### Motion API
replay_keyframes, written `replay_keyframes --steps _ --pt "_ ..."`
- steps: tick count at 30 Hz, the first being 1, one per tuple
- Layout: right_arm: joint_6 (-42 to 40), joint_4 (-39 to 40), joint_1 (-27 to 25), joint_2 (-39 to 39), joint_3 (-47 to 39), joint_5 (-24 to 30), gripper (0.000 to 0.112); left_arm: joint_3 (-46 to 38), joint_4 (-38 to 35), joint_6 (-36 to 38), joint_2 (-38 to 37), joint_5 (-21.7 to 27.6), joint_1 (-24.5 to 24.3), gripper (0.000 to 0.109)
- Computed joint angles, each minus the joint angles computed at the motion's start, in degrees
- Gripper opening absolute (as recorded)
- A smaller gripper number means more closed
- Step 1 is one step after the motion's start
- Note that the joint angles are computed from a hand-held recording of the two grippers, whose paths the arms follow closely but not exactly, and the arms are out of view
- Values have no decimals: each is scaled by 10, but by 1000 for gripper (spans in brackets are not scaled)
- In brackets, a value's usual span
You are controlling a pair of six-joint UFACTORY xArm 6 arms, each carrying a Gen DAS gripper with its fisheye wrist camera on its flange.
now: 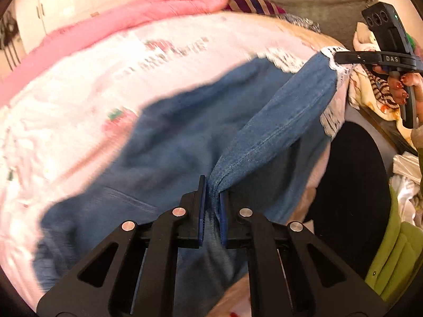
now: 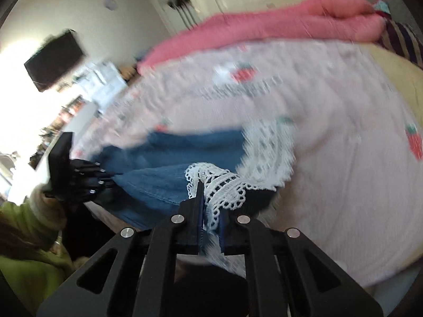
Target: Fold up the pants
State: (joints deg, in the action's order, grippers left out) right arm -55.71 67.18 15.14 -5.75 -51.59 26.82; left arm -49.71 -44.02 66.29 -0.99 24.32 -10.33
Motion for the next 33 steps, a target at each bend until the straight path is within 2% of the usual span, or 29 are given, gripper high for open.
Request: replay_keyframes --steps 3,6,8,12,14,15,16,19,21,23,24,26,30,33 --pt "9 -36 -11 1 15 52 8 21 10 27 -26 -7 9 3" --pt "89 -124 -6 25 30 56 9 42 42 22 -27 7 16 3" --pt "110 -141 -4 36 34 50 9 51 53 18 -22 7 12 3" --pt "150 -176 -6 38 39 47 12 63 11 34 -25 15 10 3" --pt "185 -221 -6 25 44 50 26 69 -13 45 -34 27 14 6" --pt "202 -242 -5 17 52 41 44 73 -23 48 -41 33 18 9" --pt "237 -285 -4 1 62 29 54 76 -26 49 -45 39 22 14" --pt "279 -320 -6 -23 70 2 54 94 -32 39 -74 48 42 30" --pt "276 -305 2 -30 67 -26 57 104 -48 41 -95 51 55 34" --pt "243 -273 29 -15 39 -45 66 118 -72 42 -128 46 81 46" --pt "232 -265 38 -4 25 -47 70 125 -77 38 -141 36 93 47" --pt "184 -224 68 37 -24 -40 72 138 -73 15 -163 2 119 53" --pt "154 -229 118 143 -144 -30 72 132 -30 -50 -161 -15 183 56" --pt "156 -242 128 213 -233 -15 72 106 -29 -62 -130 9 221 56"
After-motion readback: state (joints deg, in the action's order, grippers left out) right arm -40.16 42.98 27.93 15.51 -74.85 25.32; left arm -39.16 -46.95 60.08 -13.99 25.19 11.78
